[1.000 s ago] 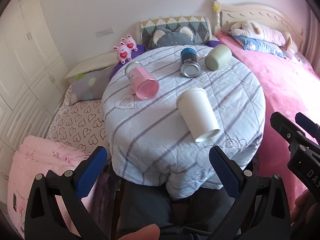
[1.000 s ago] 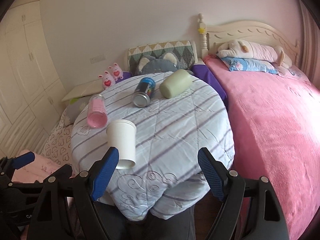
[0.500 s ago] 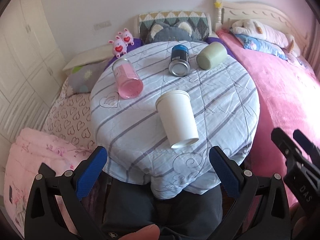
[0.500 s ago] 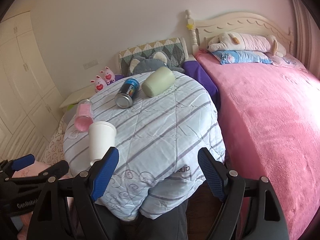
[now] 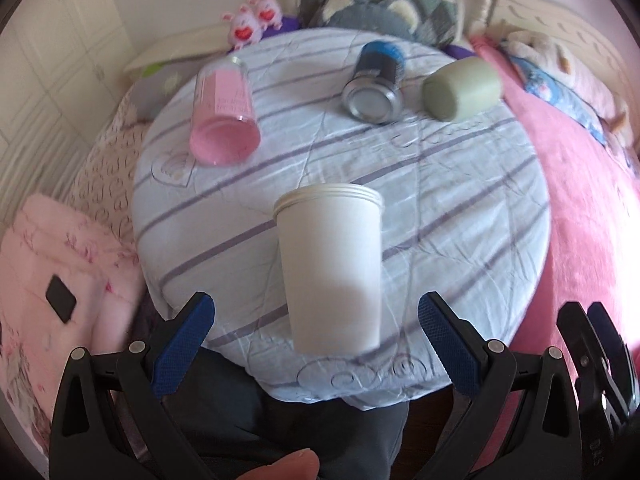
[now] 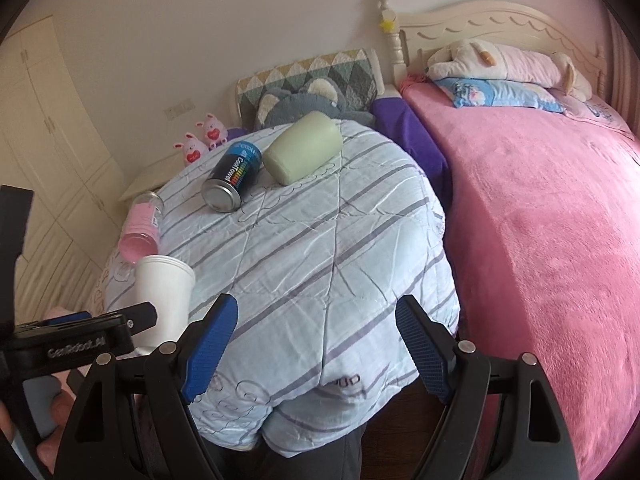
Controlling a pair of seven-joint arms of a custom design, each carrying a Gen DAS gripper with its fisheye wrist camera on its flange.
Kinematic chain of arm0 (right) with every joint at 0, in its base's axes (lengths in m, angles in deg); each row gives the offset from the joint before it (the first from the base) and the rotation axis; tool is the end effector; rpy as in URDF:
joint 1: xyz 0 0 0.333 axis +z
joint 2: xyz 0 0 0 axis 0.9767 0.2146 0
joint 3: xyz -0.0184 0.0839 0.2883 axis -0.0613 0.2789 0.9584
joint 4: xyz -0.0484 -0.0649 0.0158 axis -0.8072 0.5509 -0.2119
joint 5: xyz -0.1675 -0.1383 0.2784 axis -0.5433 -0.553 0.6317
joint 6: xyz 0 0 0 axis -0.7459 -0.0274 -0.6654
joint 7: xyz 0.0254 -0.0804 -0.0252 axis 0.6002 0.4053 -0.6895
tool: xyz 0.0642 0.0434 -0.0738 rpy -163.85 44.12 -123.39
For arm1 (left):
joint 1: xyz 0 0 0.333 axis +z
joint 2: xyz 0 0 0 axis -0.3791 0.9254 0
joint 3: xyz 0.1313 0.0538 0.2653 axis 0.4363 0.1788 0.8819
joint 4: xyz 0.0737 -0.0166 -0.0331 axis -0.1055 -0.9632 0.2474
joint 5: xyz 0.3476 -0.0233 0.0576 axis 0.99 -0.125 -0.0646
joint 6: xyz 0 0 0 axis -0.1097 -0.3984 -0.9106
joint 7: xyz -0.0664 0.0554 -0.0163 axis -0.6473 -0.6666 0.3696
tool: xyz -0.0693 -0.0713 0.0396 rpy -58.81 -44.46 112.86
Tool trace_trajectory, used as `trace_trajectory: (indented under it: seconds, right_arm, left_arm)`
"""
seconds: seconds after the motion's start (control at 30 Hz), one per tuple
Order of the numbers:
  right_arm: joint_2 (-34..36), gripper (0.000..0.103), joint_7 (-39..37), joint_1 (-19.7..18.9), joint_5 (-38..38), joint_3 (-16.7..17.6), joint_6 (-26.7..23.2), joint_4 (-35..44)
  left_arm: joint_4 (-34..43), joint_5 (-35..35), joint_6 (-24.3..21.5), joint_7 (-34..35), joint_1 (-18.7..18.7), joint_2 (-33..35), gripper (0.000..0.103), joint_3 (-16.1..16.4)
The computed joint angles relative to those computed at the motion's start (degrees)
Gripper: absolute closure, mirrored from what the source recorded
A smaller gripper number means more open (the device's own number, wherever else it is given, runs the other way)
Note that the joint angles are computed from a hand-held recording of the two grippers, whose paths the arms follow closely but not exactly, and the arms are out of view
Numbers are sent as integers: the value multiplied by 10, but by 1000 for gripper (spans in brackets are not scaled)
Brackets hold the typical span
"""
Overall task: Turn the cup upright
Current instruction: 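Move the left gripper to the lying white cup and close on it, then lift the white cup with the left gripper and rotate it opening-up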
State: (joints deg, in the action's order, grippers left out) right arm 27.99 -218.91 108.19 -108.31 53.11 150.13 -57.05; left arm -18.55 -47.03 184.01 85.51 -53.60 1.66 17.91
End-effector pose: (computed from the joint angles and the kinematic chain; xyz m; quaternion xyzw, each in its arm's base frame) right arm 0.4403 0.3658 0.3899 -0.5954 0.7089 -0.1878 0.3282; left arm 0.5043 -0.4461 0.3900 -0.7137 0.6668 -0.1414 0.1617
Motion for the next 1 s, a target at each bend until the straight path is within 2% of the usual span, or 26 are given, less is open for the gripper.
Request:
trace_trajectory:
  seconds: [0.13,0.43,0.47,0.5,0.7,0.87,1.0]
  right_arm:
    - [33,21,-57,-11,43,0,25,24]
    - [74,21,-151,-7,118,-13,40,62]
    - [77,21,-158,-6,125,-14,40,65]
    - [81,21,-165,-6,132,-16,40,69]
    - [95,21,-195,-3,166,-21,36,83]
    - [101,21,-204,3,181,-25,29,91]
    - [105,21,-205,8,187,-26,23,98]
  left_arm:
    - [46,-19,-22,9,3,38,0,3]
    - [108,-52,-34,26,10,88,0,9]
    - [112,-57,-34,29,11,92,2,8]
    - [114,-62,-33,32,13,96,9,7]
    - [106,-80,-17,51,23,99,33,5]
    - [90,-47,-3,55,16,84,35,19]
    - [58,-16,24,55,15,63,35,26]
